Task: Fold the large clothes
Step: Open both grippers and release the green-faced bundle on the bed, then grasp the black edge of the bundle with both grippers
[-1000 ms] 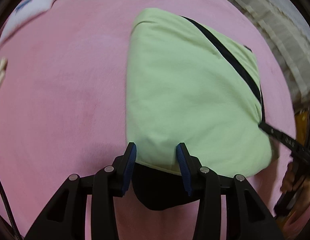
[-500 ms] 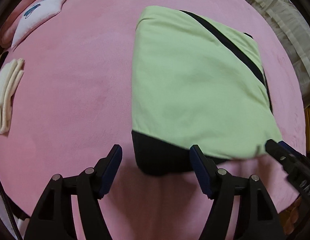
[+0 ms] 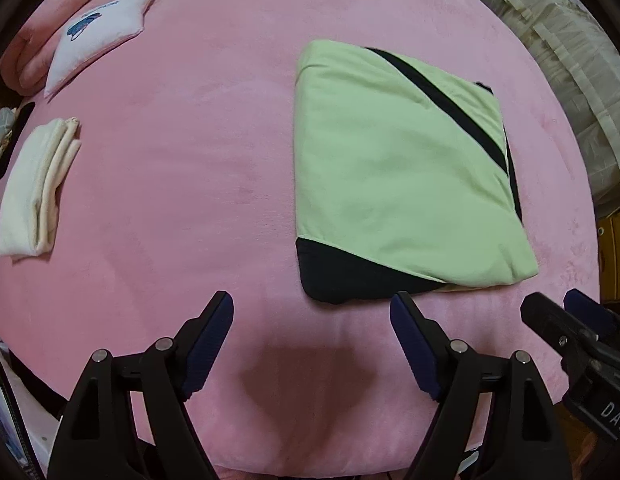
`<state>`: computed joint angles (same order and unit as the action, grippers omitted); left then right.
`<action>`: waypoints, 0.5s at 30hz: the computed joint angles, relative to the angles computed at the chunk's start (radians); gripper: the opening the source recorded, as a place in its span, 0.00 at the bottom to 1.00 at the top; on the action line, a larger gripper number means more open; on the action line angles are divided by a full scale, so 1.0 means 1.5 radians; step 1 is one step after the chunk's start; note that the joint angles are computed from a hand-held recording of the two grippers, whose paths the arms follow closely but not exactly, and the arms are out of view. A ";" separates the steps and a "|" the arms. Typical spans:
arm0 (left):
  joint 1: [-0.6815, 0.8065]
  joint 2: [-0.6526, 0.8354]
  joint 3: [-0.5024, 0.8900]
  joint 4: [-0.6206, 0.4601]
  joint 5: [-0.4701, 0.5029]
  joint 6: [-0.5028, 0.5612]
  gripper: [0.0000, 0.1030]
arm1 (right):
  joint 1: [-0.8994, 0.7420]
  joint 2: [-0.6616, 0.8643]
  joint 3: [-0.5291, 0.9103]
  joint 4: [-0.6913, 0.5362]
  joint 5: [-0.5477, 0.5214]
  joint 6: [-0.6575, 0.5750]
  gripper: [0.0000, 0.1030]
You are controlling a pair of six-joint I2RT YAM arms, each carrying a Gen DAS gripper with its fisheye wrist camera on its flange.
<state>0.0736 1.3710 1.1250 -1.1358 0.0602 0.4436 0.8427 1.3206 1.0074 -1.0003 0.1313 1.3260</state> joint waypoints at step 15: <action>0.007 0.071 0.039 -0.001 0.000 0.016 0.79 | -0.075 -0.017 -0.050 0.077 -0.044 -0.044 0.75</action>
